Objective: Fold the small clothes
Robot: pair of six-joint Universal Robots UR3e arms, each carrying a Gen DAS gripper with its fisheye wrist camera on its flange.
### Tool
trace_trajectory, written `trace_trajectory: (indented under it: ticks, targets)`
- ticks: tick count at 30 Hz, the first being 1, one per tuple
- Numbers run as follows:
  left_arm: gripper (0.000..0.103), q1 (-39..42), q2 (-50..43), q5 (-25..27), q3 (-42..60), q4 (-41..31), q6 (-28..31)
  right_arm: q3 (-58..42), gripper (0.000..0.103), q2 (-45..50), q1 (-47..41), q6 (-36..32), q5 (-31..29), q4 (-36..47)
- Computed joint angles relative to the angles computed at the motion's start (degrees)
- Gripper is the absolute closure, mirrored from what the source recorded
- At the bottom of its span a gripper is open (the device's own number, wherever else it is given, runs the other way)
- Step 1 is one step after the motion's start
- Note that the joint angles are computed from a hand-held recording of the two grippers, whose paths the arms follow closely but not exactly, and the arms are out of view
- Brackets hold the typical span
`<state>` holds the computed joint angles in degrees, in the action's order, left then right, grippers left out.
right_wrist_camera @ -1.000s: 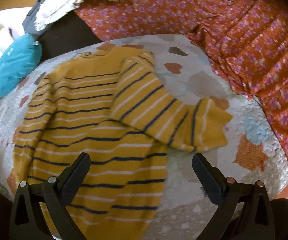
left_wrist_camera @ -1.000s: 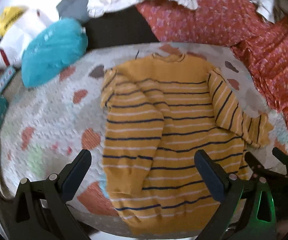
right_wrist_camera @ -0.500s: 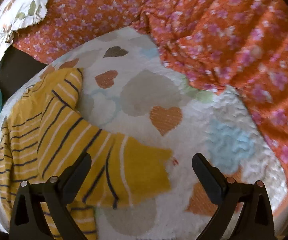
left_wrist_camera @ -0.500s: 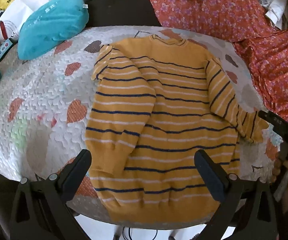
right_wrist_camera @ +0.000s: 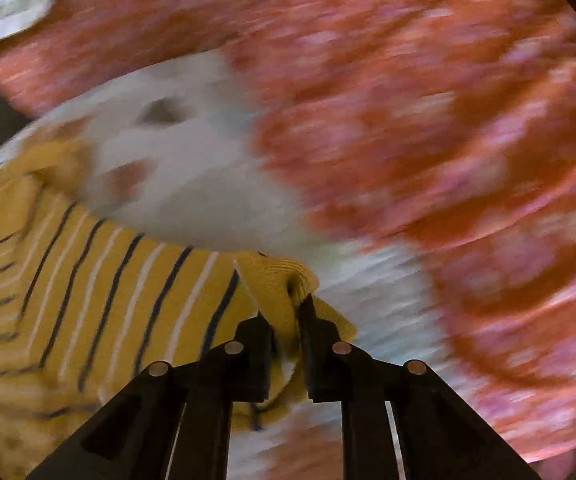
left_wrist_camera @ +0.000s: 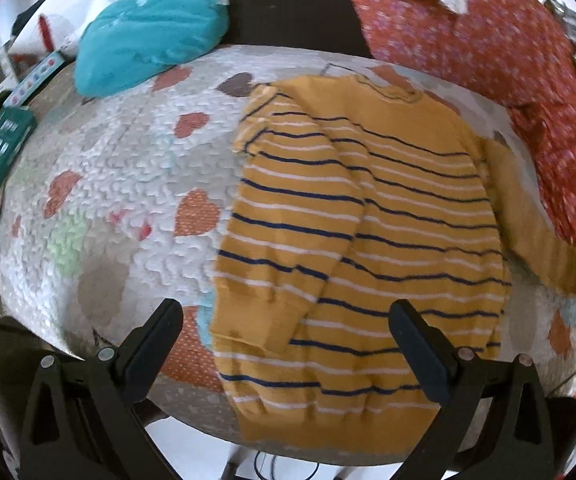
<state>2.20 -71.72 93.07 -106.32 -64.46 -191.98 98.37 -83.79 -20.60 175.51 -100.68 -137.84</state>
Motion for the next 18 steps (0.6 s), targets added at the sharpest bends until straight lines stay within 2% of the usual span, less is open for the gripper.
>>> trace_trajectory:
  ticks: [1,2,3,4,6,8,9,13,15,18]
  targets:
    - [0.0,1.14,0.6,-0.02,-0.28,-0.29,-0.25,-1.95,0.087,1.67,-0.38,0.57,-5.11,-0.9]
    - [0.0,1.81,0.97,-0.07,-0.48,-0.35,-0.31,-3.49,0.086,2.18,-1.33,1.01,-6.22,0.01]
    - [0.0,2.8,1.64,-0.08,-0.94,-0.39,-0.33,-5.19,0.077,1.84,-3.01,1.72,-4.57,2.41]
    - [0.0,4.14,2.44,-0.15,-1.45,-0.49,-0.14,-6.59,0.056,1.41,-4.06,2.62,-2.14,4.65]
    - [0.0,6.49,3.57,-0.53,-2.25,-0.34,0.59,-5.44,0.039,-2.53,-5.47,3.99,3.93,6.05]
    - [0.0,9.64,4.43,-1.09,-2.63,-0.35,2.02,-3.11,0.039,-6.57,-3.58,4.3,8.13,6.33]
    - [0.0,12.38,5.24,-1.92,-2.92,-0.42,3.28,-2.3,0.039,-8.48,-1.84,4.13,12.04,7.9]
    - [0.0,20.6,8.27,-3.29,-5.43,1.53,7.2,-4.76,0.039,-6.57,8.6,5.34,25.09,13.37]
    - [0.0,24.23,9.63,-4.25,-7.15,2.64,9.16,-7.17,0.039,-1.94,15.76,6.7,27.27,11.83]
    - [0.0,32.21,12.41,-8.04,-11.07,4.18,13.46,-14.58,0.039,7.2,28.83,9.14,26.4,9.52]
